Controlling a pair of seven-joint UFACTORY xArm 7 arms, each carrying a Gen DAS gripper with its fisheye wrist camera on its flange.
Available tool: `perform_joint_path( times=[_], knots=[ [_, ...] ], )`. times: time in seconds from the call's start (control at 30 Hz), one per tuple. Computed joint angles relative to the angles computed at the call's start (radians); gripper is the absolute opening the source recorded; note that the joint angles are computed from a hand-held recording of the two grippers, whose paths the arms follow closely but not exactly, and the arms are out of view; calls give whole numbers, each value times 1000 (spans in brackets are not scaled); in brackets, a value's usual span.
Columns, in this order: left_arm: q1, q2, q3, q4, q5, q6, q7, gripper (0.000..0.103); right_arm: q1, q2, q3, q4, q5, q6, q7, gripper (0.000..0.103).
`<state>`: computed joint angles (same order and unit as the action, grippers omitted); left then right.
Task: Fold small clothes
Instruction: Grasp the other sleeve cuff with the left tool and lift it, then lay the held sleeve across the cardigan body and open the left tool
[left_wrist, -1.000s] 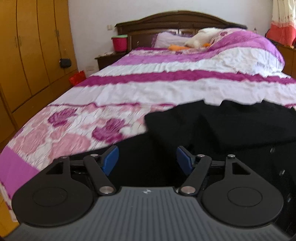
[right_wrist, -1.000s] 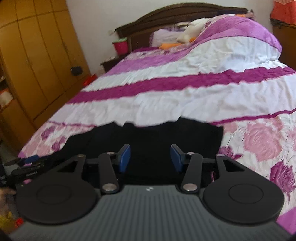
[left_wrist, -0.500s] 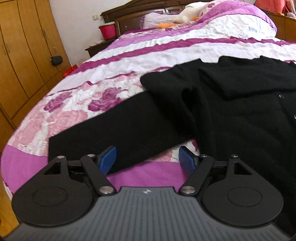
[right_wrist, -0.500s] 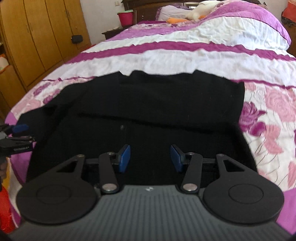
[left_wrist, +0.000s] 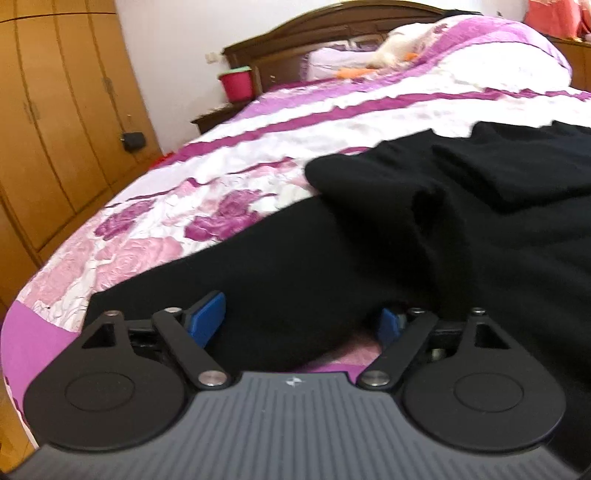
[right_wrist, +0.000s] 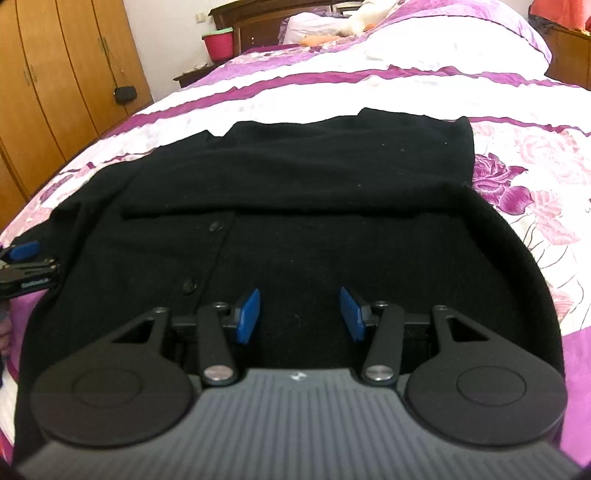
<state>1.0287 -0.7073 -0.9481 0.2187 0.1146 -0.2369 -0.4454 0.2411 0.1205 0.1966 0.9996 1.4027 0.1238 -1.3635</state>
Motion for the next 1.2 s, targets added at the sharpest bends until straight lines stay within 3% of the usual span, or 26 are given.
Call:
perform_joint_path(
  times=[0.1, 0.17, 0.23, 0.33, 0.6, 0.77, 0.93, 1.07, 1.2],
  knots=[
    [61, -46, -61, 6, -17, 8, -40, 59, -2, 4, 2, 6, 56, -1, -52, 50],
    [106, -99, -108, 11, -21, 31, -84, 37, 1, 4, -1, 8, 79, 1, -69, 50],
    [143, -143, -135, 10, -16, 47, -129, 28, 4, 3, -4, 8, 97, 2, -82, 50],
    [154, -160, -102, -6, -20, 51, -199, 16, 8, 1, -12, 7, 108, 9, -92, 50],
    [241, -329, -97, -20, -20, 85, -386, 12, 16, 2, -18, 9, 121, 7, -92, 50],
    [220, -262, 30, -17, -1, 75, -450, 11, 15, -2, -22, 6, 109, 17, -69, 50],
    [216, -317, 44, -17, 8, 106, -536, 11, 9, -4, -24, 4, 88, 33, -28, 50],
    [174, -289, 95, -18, 34, 68, -550, 11, 5, -7, -25, 2, 82, 40, -9, 50],
    [36, -145, 245, -2, 8, -5, -498, 11, 5, -13, -24, -2, 64, 43, 20, 50]
  ],
)
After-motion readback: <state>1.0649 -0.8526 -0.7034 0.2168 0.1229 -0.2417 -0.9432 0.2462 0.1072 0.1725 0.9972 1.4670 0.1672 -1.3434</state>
